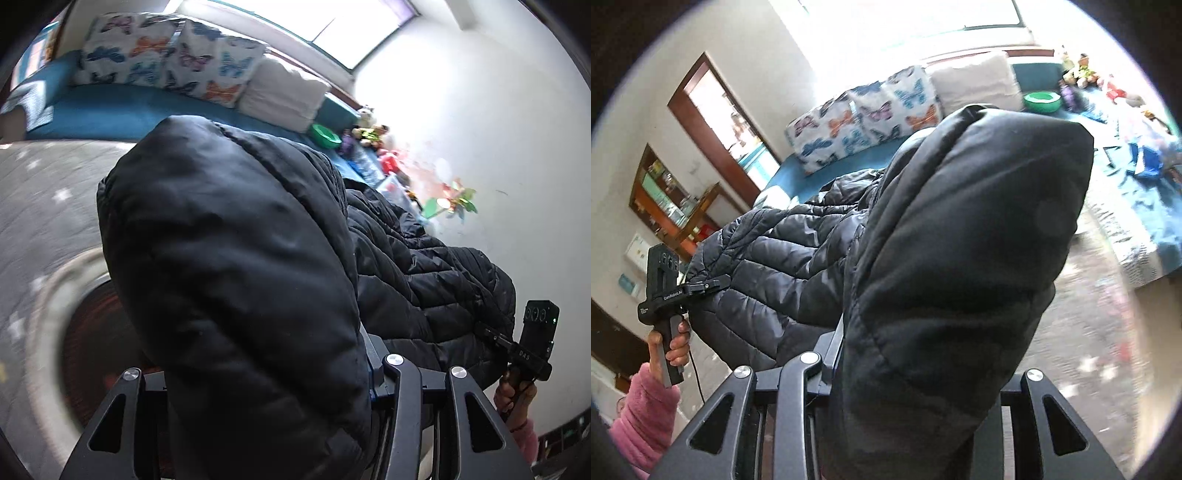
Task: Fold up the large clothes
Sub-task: 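Grasp the jacket hem with both grippers and fold it toward the hood, then lower the folded hem onto the jacket and open both grippers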
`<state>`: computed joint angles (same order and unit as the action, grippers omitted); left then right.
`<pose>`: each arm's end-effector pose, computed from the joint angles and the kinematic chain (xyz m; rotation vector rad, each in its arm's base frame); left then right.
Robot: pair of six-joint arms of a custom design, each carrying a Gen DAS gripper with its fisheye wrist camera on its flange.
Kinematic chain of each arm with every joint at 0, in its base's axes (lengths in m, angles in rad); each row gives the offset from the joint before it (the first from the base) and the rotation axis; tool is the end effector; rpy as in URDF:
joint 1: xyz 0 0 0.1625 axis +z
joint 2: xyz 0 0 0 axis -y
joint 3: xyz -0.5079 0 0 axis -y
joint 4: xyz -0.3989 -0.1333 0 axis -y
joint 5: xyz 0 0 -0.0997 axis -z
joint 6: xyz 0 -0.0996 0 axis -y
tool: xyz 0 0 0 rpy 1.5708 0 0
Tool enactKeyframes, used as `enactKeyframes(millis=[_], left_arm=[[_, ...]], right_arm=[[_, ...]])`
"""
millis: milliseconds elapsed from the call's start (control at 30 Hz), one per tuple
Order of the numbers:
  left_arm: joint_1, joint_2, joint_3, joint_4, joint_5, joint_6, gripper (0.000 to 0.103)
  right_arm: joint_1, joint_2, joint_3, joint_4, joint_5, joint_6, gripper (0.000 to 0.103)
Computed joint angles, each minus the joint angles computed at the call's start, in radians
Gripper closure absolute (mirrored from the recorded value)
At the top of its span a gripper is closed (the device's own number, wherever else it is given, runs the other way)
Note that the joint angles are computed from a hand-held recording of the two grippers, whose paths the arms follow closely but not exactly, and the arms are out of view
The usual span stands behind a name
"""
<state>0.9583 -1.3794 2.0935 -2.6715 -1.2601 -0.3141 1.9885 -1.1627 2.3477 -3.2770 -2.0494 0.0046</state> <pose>-0.1685 -0.5247 0.3496 0.3492 2.9315 -0.7233 0.2755 -0.4052 0.2321 0.3769 -2.6439 0.8311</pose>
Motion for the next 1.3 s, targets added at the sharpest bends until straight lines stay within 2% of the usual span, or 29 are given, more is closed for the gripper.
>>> enactKeyframes(millis=[133,200,300,333,367,433,467,533,600,667,733,833,933,1000,1100,1167,1200,1300], left_arm=[[-0.045,0.134,-0.002,-0.118,-0.006,0.000,0.048],[-0.051,0.195,-0.001,-0.143,-0.009,-0.021,0.048],[-0.064,0.277,0.007,-0.161,0.050,-0.068,0.041],[-0.064,0.294,0.019,-0.193,0.047,-0.076,0.033],[-0.054,0.301,0.024,-0.216,0.030,-0.079,0.025],[-0.036,0.312,0.023,-0.229,-0.021,-0.125,0.017],[-0.026,0.310,0.021,-0.224,-0.045,-0.135,0.017],[-0.019,0.309,-0.003,-0.197,-0.074,-0.155,0.017],[-0.028,0.286,-0.002,-0.173,-0.048,-0.148,0.017],[-0.050,0.279,-0.019,-0.147,0.012,-0.138,0.017],[-0.073,0.276,-0.054,-0.104,0.054,-0.140,0.017],[-0.143,0.238,-0.024,-0.076,0.184,-0.144,0.017],[-0.213,0.227,-0.013,-0.069,0.364,-0.058,0.017],[-0.249,0.234,-0.008,-0.079,0.423,-0.029,0.016],[-0.295,0.245,-0.009,-0.078,0.471,0.007,0.016],[-0.316,0.245,-0.001,-0.077,0.484,0.021,0.015],[-0.321,0.203,0.039,-0.074,0.484,0.029,0.015],[-0.296,0.201,0.048,-0.105,0.463,0.080,0.015]], right_arm=[[-0.039,-0.053,0.032,-0.030,-0.019,-0.050,0.064],[-0.072,-0.045,0.056,-0.085,-0.014,-0.064,0.063],[-0.151,-0.019,0.098,-0.133,0.003,-0.051,0.060],[-0.168,0.003,0.102,-0.145,-0.001,-0.035,0.057],[-0.198,0.015,0.116,-0.161,0.008,-0.031,0.049],[-0.269,0.025,0.161,-0.255,0.088,-0.023,0.036],[-0.307,0.031,0.185,-0.305,0.147,-0.013,0.032],[-0.337,0.019,0.200,-0.320,0.191,0.005,0.027],[-0.331,-0.002,0.204,-0.296,0.176,0.031,0.026],[-0.317,-0.045,0.208,-0.248,0.121,0.033,0.026],[-0.256,-0.048,0.186,-0.205,0.007,0.051,0.026],[-0.179,-0.033,0.164,-0.195,-0.156,0.070,0.026],[-0.115,-0.016,0.171,-0.256,-0.311,0.035,0.026],[-0.080,0.009,0.163,-0.306,-0.380,0.017,0.026],[-0.080,0.008,0.170,-0.368,-0.344,-0.024,0.026],[-0.063,0.034,0.164,-0.432,-0.354,-0.043,0.026],[-0.060,0.043,0.162,-0.453,-0.354,-0.048,0.026],[-0.062,0.054,0.155,-0.474,-0.314,-0.049,0.026]])
